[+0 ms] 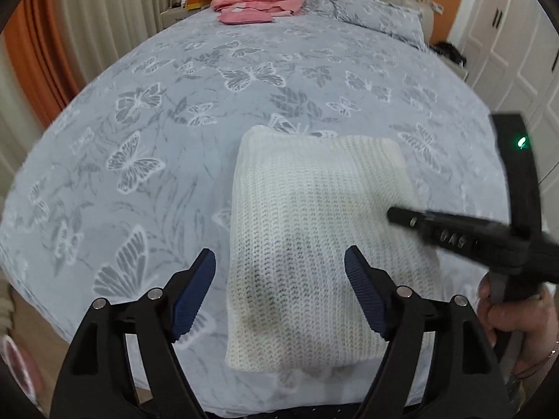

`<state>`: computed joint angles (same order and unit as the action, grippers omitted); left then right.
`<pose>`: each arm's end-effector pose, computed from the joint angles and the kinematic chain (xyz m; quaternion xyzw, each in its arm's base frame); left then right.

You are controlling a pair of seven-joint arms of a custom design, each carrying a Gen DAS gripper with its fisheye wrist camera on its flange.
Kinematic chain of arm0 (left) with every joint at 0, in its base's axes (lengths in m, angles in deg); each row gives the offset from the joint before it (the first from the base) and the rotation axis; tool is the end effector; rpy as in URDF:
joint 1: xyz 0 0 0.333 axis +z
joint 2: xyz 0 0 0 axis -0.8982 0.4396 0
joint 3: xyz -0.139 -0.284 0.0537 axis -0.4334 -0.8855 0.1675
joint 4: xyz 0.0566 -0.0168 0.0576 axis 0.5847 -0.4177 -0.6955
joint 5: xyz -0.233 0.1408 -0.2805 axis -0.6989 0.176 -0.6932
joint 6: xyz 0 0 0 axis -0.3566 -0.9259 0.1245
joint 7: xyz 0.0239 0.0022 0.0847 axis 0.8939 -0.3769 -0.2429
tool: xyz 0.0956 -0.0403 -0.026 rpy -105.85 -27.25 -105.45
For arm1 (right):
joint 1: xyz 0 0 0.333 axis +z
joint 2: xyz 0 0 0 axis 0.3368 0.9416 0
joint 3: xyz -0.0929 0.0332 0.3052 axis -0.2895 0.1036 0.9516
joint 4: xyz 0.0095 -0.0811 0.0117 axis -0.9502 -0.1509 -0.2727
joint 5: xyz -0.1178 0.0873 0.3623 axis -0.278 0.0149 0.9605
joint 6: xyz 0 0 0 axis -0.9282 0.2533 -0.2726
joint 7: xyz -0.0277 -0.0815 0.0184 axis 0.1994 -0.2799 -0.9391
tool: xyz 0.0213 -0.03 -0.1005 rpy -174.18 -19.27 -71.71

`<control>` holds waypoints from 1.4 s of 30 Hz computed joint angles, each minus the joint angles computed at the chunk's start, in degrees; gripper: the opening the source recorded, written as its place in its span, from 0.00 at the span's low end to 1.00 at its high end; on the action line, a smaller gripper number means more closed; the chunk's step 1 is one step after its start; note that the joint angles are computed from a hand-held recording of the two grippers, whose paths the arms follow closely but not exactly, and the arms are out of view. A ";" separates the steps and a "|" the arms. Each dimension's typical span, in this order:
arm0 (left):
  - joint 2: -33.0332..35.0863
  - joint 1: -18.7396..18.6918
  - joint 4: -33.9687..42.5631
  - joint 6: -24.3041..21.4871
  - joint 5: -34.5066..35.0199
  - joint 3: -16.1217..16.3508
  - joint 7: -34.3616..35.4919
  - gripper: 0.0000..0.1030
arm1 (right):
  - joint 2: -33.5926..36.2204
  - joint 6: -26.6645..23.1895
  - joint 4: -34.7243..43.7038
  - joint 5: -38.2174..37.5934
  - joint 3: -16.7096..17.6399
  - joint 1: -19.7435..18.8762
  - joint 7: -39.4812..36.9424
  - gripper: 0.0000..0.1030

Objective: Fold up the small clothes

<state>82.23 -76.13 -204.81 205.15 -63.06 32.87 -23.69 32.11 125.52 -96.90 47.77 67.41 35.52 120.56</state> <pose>0.5415 -0.2482 0.4883 -0.7097 0.6483 -0.2109 0.1775 0.6216 0.2298 0.4697 -0.7378 0.6165 0.0092 0.2747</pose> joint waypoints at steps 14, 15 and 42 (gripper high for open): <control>1.64 -0.71 0.06 -3.91 -2.89 -0.24 1.78 0.72 | -10.58 8.24 -11.25 1.01 0.12 0.32 -1.68 0.27; 1.58 -0.77 0.07 -4.42 -2.67 -0.24 1.36 0.73 | -12.98 8.32 -13.43 3.92 0.31 0.26 -3.63 0.27; -1.35 -1.49 -3.47 -8.11 2.32 -0.85 -1.96 0.77 | -20.32 9.01 -21.83 -8.40 0.08 0.94 5.39 0.36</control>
